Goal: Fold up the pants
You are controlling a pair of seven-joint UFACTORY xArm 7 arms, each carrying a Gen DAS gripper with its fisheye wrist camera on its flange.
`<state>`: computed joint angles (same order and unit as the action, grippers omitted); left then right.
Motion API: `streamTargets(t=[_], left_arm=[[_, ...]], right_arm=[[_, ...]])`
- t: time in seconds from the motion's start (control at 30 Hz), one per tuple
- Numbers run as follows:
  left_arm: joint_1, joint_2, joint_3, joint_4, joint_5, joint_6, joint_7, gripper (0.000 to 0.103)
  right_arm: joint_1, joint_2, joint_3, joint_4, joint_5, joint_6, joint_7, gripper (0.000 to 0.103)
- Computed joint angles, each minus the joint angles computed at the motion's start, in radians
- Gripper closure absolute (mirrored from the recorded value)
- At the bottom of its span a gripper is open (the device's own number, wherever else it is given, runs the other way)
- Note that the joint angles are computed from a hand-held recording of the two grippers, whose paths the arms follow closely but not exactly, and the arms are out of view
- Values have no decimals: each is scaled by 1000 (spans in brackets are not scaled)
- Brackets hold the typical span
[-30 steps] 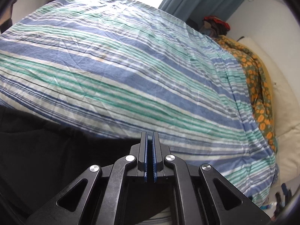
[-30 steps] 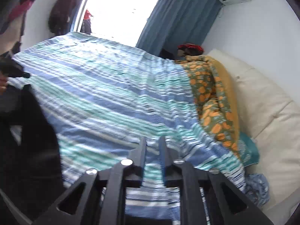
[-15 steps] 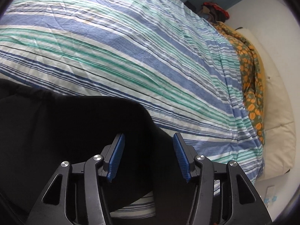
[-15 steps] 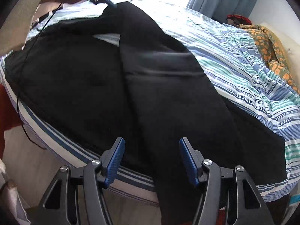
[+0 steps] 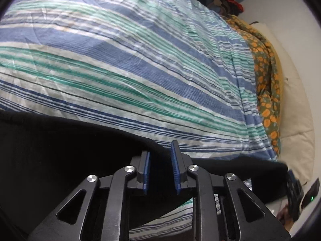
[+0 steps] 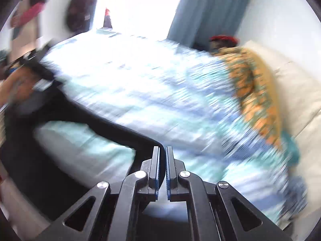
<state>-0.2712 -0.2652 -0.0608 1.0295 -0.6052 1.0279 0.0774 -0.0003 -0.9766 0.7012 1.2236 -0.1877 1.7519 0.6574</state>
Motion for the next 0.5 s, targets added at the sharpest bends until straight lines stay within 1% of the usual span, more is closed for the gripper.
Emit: streamTargets(t=[0.03,0.07,0.1,0.13,0.2,0.27,0.3,0.33,0.37,0.43,0.5], left_arm=[[9,-7,-19,-7,47,-26,-49,72],[14,-28,-25,-27,75,-55,-64,59],[15,-58,-20,-54,86,-80,-55,45],[14,-91,-11,-84,97,-102,-32,42],[26,-172,-9,-158,169,-156,4,39],[44,-249,-11,-241,252,-207,19,37],[49,-290,-6,-290,282,-230,32,37],[56,-327,-1,-334,310,-245,38,37],[65,-366,9,-377,332,-252,40,37],[69,-447,47,-460,333,-257,44,37],[74,-526,92,-527,320,-238,52,37]], right_arm=[[-33,20,-48,-33,-76,30,-45,46],[-44,16,-91,-69,-124,30,-56,34],[-50,5,-122,-93,-144,29,-44,35],[-54,-17,-141,-112,-143,31,-11,35],[-14,-117,-168,-187,-84,-9,88,35],[33,-214,-130,-265,26,-8,190,33],[68,-257,-122,-317,91,-23,234,33],[110,-304,-116,-390,170,-73,290,33],[165,-375,-127,-489,255,-144,353,34],[236,-515,-137,-672,384,-319,486,36],[276,-618,-127,-831,454,-487,599,38]])
